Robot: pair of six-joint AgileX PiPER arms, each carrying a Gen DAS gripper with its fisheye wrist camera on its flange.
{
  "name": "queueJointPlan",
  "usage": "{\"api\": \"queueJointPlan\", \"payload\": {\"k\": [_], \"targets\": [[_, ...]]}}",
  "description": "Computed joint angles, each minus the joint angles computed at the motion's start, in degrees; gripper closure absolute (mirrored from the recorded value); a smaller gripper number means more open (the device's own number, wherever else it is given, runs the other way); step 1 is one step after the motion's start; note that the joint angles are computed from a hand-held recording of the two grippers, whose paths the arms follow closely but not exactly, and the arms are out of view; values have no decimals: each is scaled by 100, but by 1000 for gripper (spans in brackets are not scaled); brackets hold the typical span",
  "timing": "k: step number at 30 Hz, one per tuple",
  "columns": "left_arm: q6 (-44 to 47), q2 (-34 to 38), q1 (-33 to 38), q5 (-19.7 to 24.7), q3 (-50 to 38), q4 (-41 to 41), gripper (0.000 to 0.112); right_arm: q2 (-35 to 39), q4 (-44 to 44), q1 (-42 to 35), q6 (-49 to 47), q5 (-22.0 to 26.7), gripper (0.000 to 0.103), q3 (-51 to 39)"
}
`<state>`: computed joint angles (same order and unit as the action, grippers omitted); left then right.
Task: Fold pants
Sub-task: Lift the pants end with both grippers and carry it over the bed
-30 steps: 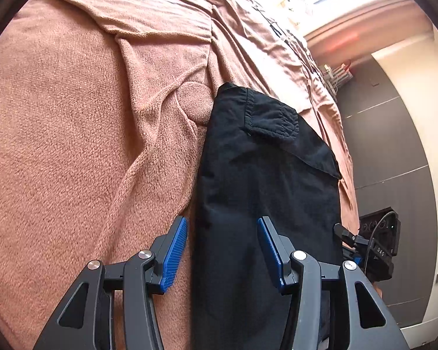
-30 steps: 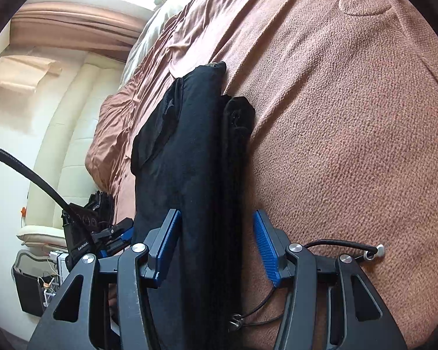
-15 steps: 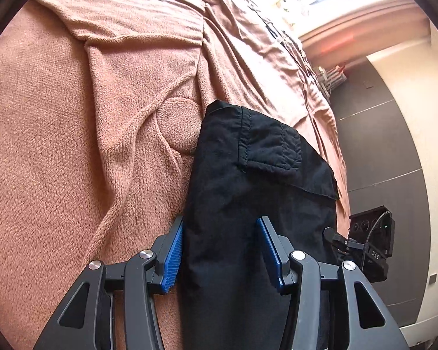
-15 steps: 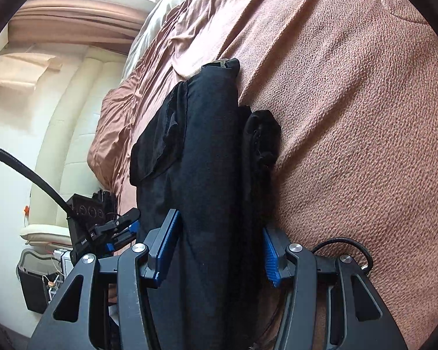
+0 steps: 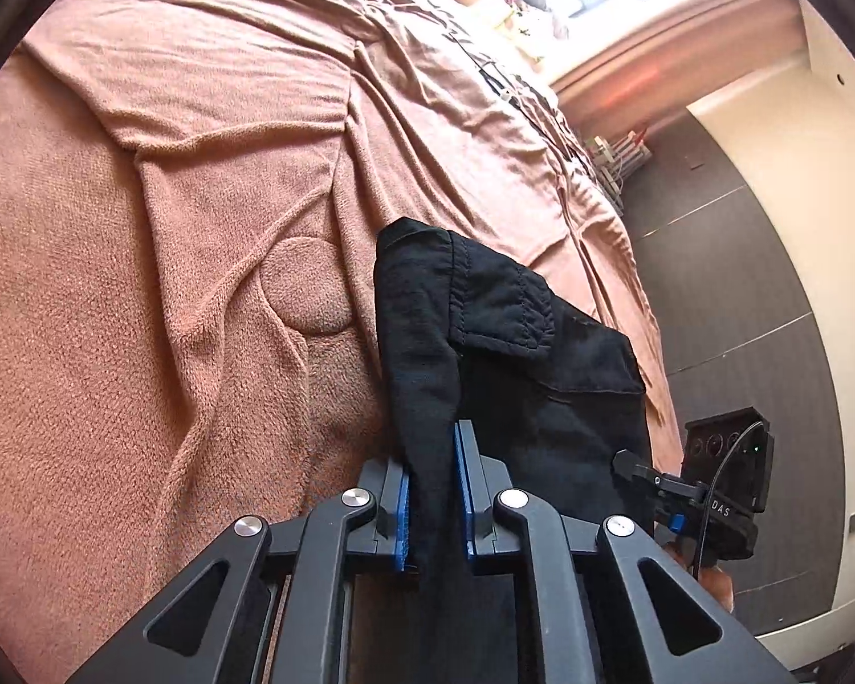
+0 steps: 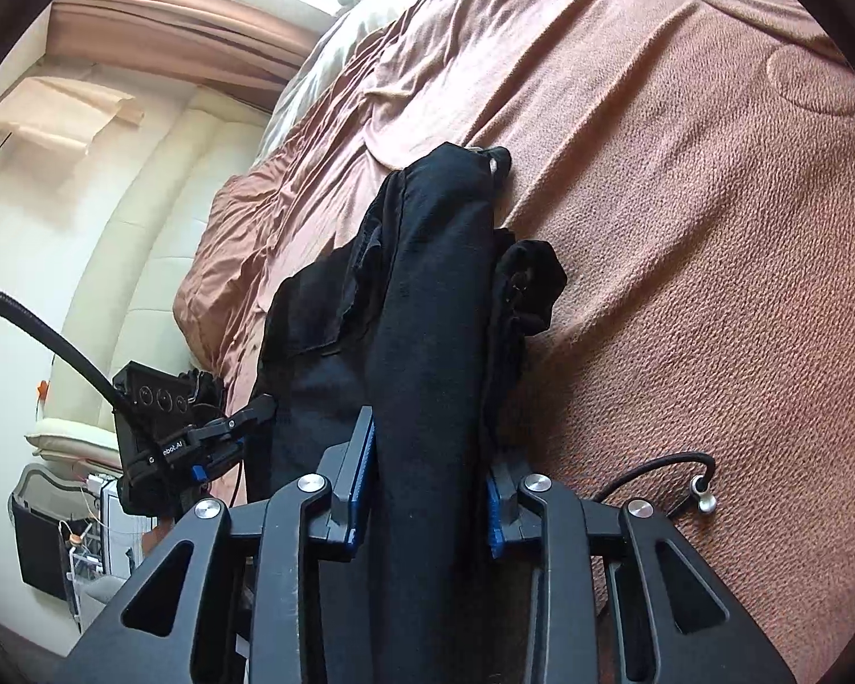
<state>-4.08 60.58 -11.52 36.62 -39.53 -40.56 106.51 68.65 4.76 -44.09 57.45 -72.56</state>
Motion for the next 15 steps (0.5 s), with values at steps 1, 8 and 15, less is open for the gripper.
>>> {"api": "queueJointPlan", "payload": {"k": [1,8,15], "targets": [[-62,-58,-17,24,-13,63,98,-78,24,10,-70,-29,76,73],[-871,-511,-386,-20,-138,656,100,-598,378,-33,-659,-111,78,695],[-2550,-1047,-1240,-87,-300,2036,100,-1309,652,-169,-1318,-146,79,1447]]}}
